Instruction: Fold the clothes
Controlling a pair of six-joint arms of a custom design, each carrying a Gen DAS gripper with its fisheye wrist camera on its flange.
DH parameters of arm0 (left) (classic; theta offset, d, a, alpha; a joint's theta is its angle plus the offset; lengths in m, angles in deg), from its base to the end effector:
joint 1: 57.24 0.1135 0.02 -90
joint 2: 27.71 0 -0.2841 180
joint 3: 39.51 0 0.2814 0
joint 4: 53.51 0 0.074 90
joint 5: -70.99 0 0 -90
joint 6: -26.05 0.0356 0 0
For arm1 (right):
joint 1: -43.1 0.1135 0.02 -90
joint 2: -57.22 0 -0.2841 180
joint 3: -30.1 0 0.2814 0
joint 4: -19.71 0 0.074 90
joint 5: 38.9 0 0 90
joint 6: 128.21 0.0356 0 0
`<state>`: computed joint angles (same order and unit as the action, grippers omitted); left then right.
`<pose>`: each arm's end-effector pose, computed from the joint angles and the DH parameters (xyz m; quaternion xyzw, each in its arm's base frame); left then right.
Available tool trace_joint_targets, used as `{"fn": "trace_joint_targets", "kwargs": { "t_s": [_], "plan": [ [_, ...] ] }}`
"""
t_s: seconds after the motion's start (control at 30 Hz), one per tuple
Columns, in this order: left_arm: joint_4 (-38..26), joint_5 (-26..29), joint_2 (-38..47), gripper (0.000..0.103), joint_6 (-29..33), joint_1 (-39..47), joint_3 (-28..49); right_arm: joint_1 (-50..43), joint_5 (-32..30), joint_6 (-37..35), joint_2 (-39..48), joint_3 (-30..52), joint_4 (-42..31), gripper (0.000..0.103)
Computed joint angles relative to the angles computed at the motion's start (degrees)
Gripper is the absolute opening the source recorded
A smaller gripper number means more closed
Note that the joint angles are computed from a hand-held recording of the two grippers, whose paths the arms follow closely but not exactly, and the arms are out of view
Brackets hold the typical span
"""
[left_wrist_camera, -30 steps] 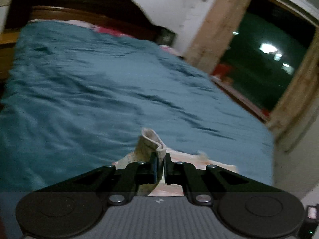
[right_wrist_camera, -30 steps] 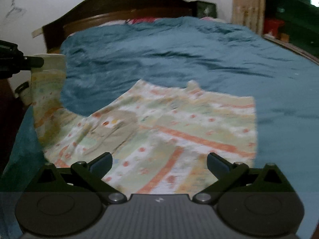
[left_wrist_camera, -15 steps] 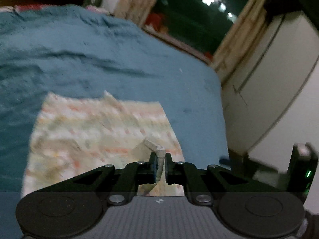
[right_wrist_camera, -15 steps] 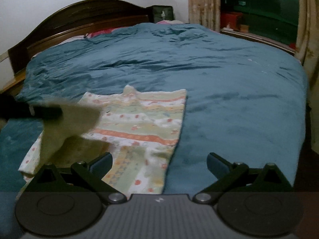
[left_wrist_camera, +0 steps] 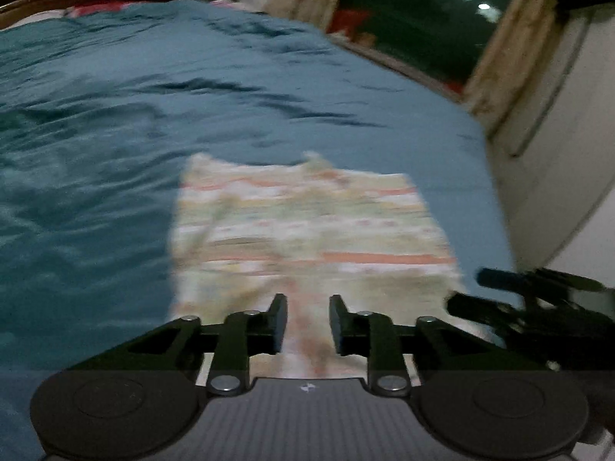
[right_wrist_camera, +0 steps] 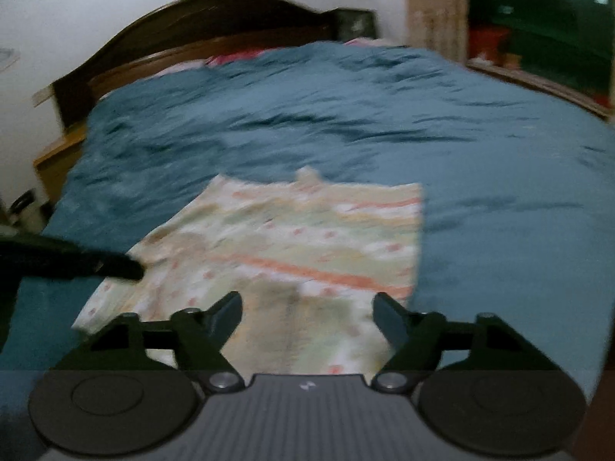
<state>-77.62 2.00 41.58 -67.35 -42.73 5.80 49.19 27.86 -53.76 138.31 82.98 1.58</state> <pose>0.2435 0.0498 0.1851 -0.0785 0.9172 -0.1354 0.3665 0.2945 0.0455 0.1840 -0.2443 0.8790 0.1563 0.3784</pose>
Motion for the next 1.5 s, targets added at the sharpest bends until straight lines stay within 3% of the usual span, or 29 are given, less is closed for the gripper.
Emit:
{"fn": "trace_joint_targets", "kwargs": {
  "t_s": [0.13, 0.47, 0.77, 0.97, 1.13, 1.27, 1.4, 1.5],
  "plan": [
    [1.8, 0.5, 4.4, 0.02, 1.0, 4.6, 0.6, 4.0, 0.1, 0.4, 2.8, 0.7, 0.0, 0.048],
    [4.1, -3.0, 12.8, 0.02, 4.3, 6.8, 2.8, 8.4, 3.5, -1.0, 10.6, 4.3, 0.6, 0.041],
    [-0.6, -2.4, 3.5, 0.021, 9.0, 6.1, -0.7, 7.1, 4.9, -5.5, 8.4, 3.0, -1.7, 0.041],
    [-7.4, -1.9, -6.6, 0.022, 17.4, 3.4, -4.9, 3.6, 2.2, -5.0, 5.9, 3.6, -3.6, 0.041],
    [-11.1, -5.5, -16.6, 0.031, 25.5, 0.9, -9.9, 1.1, 1.5, -9.1, 2.4, 3.0, -8.5, 0.041],
    [-13.3, -7.9, -24.6, 0.045, 32.9, 0.0, -14.6, 0.2, 0.5, -14.6, -2.1, 0.9, -13.1, 0.042],
    [-11.0, -14.4, -32.9, 0.051, 38.1, -8.3, -20.7, -0.1, 0.2, -19.9, -5.9, -1.2, -18.2, 0.05],
    [-6.9, -18.7, -34.8, 0.051, 37.1, -15.4, -23.3, -0.1, 0.3, -23.0, -8.0, -2.5, -20.5, 0.05]
  ]
}}
